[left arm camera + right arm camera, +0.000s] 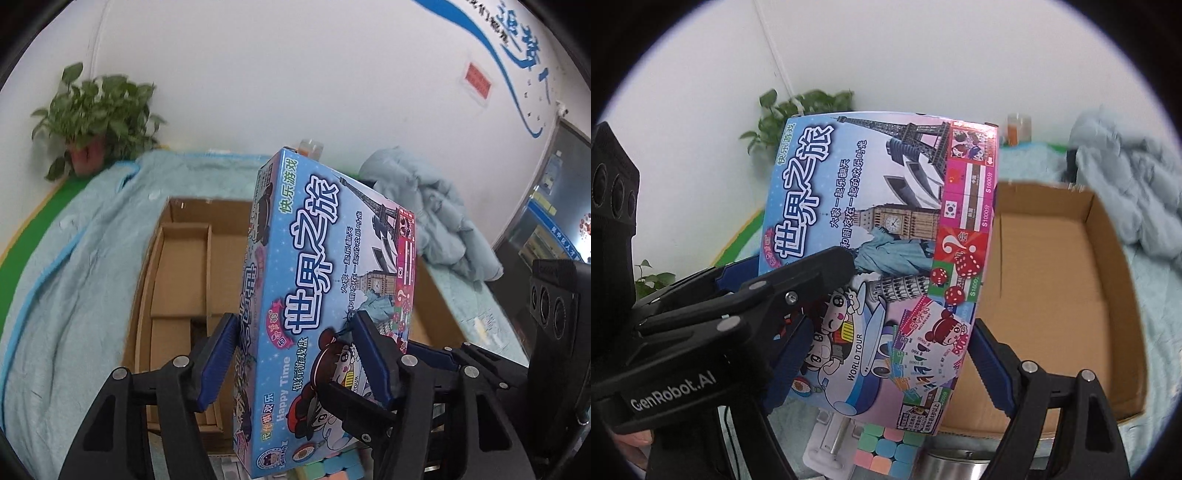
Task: Organize rigid objects
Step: 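Lift the game box and carry it over the cardboard box, then lay the game box flat inside the cardboard box and release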
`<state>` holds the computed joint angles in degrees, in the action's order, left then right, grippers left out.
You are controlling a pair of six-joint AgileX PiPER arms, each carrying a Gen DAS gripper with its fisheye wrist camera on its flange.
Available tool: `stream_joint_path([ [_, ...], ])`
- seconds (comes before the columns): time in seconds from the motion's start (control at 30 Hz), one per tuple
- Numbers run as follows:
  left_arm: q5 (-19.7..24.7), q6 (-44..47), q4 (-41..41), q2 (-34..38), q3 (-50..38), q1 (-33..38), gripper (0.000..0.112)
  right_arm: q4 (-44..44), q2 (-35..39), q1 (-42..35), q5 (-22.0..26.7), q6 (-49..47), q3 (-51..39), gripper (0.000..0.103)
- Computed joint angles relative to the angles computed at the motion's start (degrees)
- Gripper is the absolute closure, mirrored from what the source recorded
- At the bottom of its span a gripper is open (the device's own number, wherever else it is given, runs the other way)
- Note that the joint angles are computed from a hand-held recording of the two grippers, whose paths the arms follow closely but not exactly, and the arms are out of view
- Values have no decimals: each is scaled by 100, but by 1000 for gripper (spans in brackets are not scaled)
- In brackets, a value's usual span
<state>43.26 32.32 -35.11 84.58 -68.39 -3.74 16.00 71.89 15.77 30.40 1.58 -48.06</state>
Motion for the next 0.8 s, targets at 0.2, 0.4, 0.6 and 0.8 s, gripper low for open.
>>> stream_joint_path([
  [0.2, -361, 18, 54, 551, 285, -83, 52, 897, 807, -338, 111, -1088, -58, 19],
  [0.4, -446, -490, 675, 1037, 24, -301, 60, 927, 1348, -429, 537, -1189, -464, 19],
  [0.6, -440, -845, 1203, 1127, 57, -423, 70, 270, 1856, -256, 870, -634, -835, 36],
  [0.8, -390, -150, 685, 457, 516, -16, 76, 555, 2088, -89, 1032, -905, -1037, 56],
])
